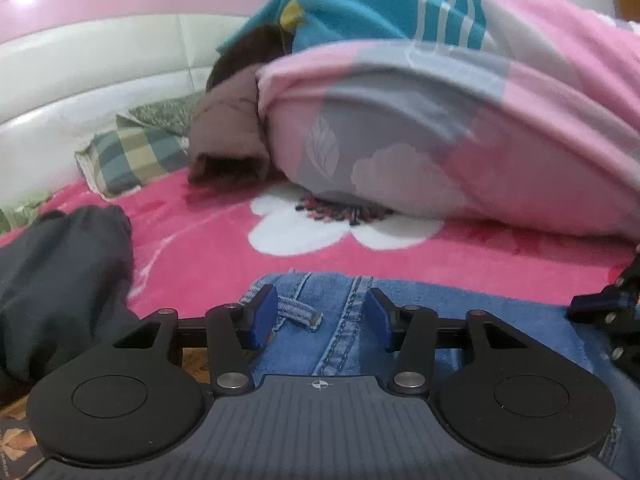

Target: Fold clothes

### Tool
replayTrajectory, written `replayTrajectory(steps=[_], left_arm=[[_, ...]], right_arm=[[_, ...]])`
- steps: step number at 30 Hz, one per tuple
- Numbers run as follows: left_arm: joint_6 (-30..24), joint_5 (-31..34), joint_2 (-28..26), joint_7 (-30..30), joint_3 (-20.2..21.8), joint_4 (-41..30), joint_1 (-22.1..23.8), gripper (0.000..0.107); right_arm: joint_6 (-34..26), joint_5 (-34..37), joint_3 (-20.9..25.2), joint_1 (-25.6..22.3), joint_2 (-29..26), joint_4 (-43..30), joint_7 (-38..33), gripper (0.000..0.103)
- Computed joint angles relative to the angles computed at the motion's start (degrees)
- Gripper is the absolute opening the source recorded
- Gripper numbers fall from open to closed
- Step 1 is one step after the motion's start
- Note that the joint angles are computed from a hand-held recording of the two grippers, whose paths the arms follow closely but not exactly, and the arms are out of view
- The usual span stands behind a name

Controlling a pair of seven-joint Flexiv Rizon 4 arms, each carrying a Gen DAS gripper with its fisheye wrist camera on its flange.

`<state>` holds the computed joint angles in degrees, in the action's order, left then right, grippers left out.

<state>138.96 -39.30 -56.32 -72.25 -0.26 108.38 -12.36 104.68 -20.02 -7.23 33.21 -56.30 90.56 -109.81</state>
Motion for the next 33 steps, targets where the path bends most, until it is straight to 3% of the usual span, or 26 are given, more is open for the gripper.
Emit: replayTrajectory(steps=[3, 6, 8, 12, 15, 19, 21, 23, 26, 30, 33], left_arm=[[-0.87, -3.64, -0.97, 3.19, 1.17, -1.25, -2.19, 0.052], [-0.06, -4.67, -1.18, 4.30, 0.91, -1.23, -2.48, 0.052], [0.58, -2.98, -0.64, 2.74, 0.00, -0.33, -1.19, 0.053], [3.47, 1.67, 0.74, -2.39, -1.21, 1.82, 1.24, 0.055], [7.84, 8.94, 2.70, -11.14, -3.52, 4.35, 4.76, 0.057], [-0.33, 25.66, 5.21, -17.06, -7.95, 4.31, 11.38, 0.059], [-6.87, 28.11, 4.76, -15.86, -6.79, 2.30, 9.95, 0.059], [-10.48, 22.24, 3.14, -10.87, -1.56, -0.09, 3.19, 0.058], [-9.62, 13.45, 0.63, -4.14, 4.31, -2.32, -4.83, 0.059], [-8.88, 13.50, 0.28, -2.70, 1.64, -2.74, -2.54, 0.060], [-8.45, 12.94, 0.19, -1.66, 1.29, -2.67, -2.33, 0.060]], right_arm=[[1.70, 2.48, -2.08, 1.79, -1.29, -0.44, 1.12, 0.000], [-0.20, 1.67, 2.30, -1.77, 0.27, -0.54, 2.44, 0.003], [-3.88, 3.38, 3.63, -3.43, 3.24, 0.10, 6.45, 0.003], [-1.60, 7.11, 9.69, -12.36, 12.58, 7.73, 13.47, 0.007], [4.07, 9.69, 9.55, -16.40, 20.30, 17.25, 16.41, 0.016], [6.43, 10.26, 10.45, -21.57, 27.35, 27.25, 19.07, 0.016], [6.70, 11.26, 8.41, -20.69, 29.40, 31.09, 18.99, 0.016], [7.10, 12.10, 6.31, -18.99, 29.66, 33.14, 17.89, 0.016], [7.73, 15.03, 2.21, -14.51, 28.55, 34.38, 15.87, 0.017], [7.96, 19.75, -4.12, -8.31, 24.96, 33.22, 12.76, 0.030], [8.06, 21.04, -2.60, -9.69, 24.01, 33.13, 13.70, 0.030]])
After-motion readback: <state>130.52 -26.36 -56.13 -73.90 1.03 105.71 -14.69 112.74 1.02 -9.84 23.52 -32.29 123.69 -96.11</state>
